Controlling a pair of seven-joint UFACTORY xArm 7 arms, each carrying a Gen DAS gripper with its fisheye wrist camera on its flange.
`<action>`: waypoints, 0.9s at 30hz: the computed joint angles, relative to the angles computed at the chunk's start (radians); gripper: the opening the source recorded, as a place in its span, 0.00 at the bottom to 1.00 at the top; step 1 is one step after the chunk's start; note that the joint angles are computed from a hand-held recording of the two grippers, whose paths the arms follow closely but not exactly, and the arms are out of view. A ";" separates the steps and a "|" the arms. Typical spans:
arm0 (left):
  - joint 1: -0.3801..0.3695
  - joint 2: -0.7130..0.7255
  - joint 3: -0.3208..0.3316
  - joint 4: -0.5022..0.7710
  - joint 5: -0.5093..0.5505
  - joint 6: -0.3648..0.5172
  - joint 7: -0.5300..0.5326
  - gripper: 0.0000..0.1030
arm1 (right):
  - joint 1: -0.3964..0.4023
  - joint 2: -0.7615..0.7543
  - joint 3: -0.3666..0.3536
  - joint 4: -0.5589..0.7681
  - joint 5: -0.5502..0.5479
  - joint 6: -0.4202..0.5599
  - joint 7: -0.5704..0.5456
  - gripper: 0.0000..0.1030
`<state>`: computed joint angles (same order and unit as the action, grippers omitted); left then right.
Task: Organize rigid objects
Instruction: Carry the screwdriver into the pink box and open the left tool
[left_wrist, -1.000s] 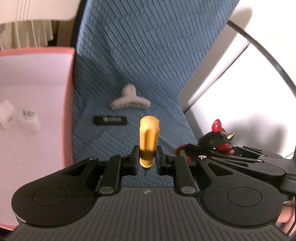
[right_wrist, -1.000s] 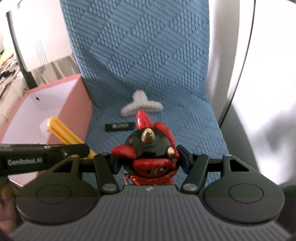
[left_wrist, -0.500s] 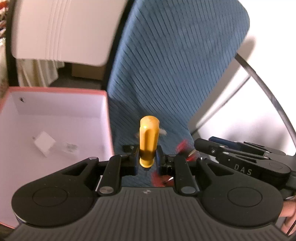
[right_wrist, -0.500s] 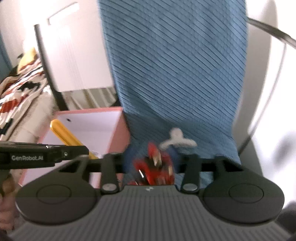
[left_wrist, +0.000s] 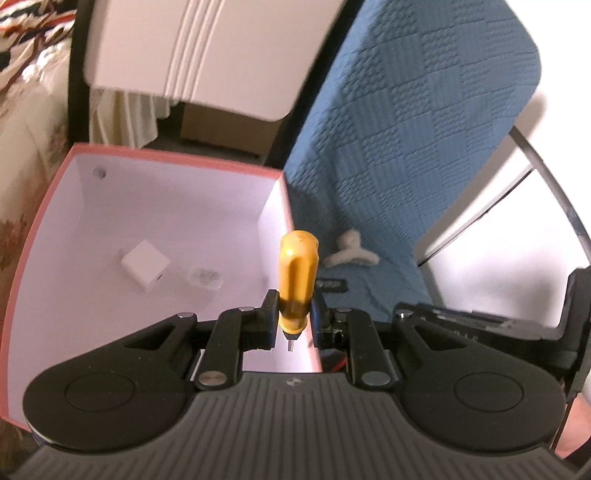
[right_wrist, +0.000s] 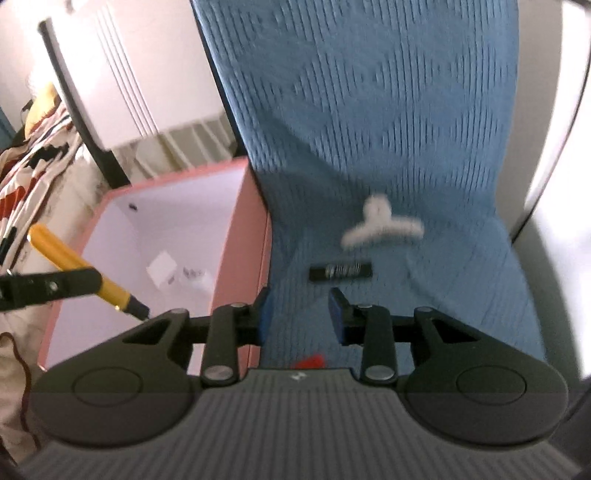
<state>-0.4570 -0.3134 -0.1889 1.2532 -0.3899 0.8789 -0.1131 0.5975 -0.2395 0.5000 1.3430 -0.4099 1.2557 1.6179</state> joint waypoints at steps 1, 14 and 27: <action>0.001 -0.003 0.006 -0.011 -0.003 0.006 0.006 0.20 | 0.002 0.001 0.001 -0.012 0.016 -0.001 0.018 0.38; 0.028 0.004 0.042 -0.137 -0.059 0.051 0.082 0.20 | 0.062 0.023 -0.036 -0.134 0.185 -0.117 -0.136 0.51; 0.040 -0.028 0.033 -0.178 -0.064 0.006 0.063 0.47 | 0.071 0.085 -0.082 -0.177 0.233 -0.163 -0.288 0.62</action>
<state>-0.4166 -0.3415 -0.1563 1.0747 -0.4542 0.8854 -0.0502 0.6683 -0.1547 0.4175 1.1662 -0.1771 1.0923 1.3302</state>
